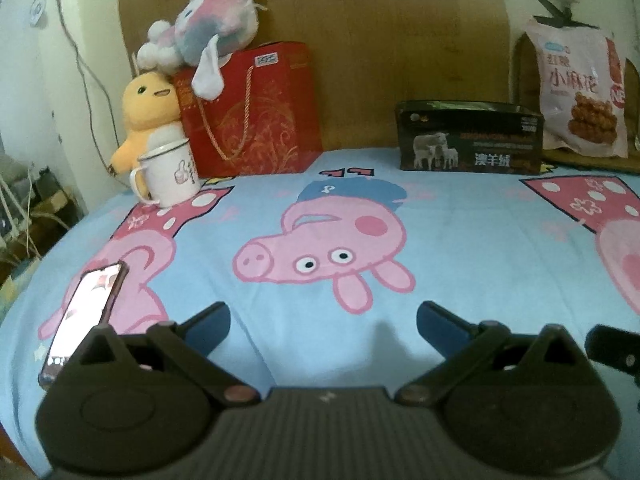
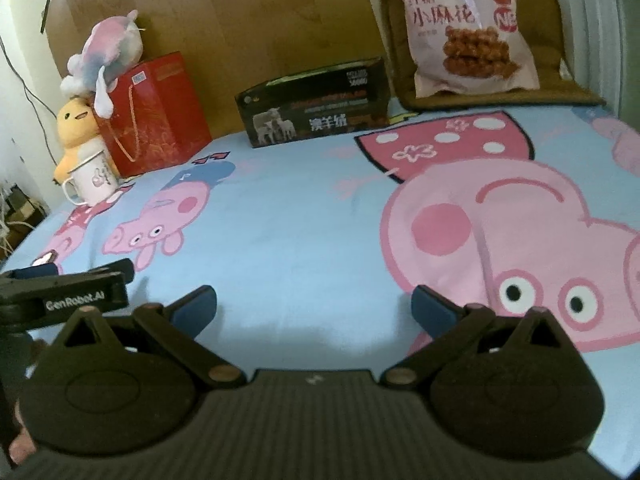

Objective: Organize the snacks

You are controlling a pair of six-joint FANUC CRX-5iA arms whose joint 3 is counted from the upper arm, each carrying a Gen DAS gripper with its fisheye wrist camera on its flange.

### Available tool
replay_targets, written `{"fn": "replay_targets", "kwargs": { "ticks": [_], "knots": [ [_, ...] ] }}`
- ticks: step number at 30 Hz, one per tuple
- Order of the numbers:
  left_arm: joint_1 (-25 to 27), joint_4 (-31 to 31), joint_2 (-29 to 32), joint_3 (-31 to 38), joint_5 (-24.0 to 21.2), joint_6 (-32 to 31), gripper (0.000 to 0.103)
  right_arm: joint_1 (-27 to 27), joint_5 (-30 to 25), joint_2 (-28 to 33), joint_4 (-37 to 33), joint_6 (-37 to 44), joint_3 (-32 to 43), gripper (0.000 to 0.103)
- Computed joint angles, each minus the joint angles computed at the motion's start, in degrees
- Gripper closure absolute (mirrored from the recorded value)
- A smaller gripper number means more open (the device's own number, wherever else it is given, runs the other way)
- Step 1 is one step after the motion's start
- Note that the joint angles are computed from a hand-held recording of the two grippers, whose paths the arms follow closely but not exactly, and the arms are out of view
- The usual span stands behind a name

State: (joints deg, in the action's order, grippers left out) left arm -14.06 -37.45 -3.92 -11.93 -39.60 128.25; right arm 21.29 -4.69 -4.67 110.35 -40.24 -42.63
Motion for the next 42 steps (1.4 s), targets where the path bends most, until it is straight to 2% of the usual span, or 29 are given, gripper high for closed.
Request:
{"fn": "replay_targets", "kwargs": {
  "ticks": [5, 13, 32, 39, 42],
  "knots": [
    [3.2, 6.3, -0.4, -1.0, 0.7, -3.5, 0.0, 4.7, -4.1, 0.3, -12.8, 10.8, -0.2, 0.0],
    [2.5, 3.4, -0.4, -0.3, -1.1, -1.3, 0.0, 9.0, -8.2, 0.5, -23.4, 19.8, 0.7, 0.0],
    [1.5, 0.8, -0.3, 0.3, -2.5, 0.3, 0.0, 9.3, -10.0, -0.1, -19.3, 17.2, 0.4, 0.0],
    [-1.0, -3.2, -0.1, 1.7, -5.0, 2.9, 0.0, 9.0, -9.5, -0.3, -18.6, 16.7, 0.2, 0.0],
    [-1.2, -2.7, -0.3, 2.0, -5.2, 1.8, 0.0, 8.6, -9.1, -0.7, -17.8, 16.2, -0.3, 0.0]
  ]
}}
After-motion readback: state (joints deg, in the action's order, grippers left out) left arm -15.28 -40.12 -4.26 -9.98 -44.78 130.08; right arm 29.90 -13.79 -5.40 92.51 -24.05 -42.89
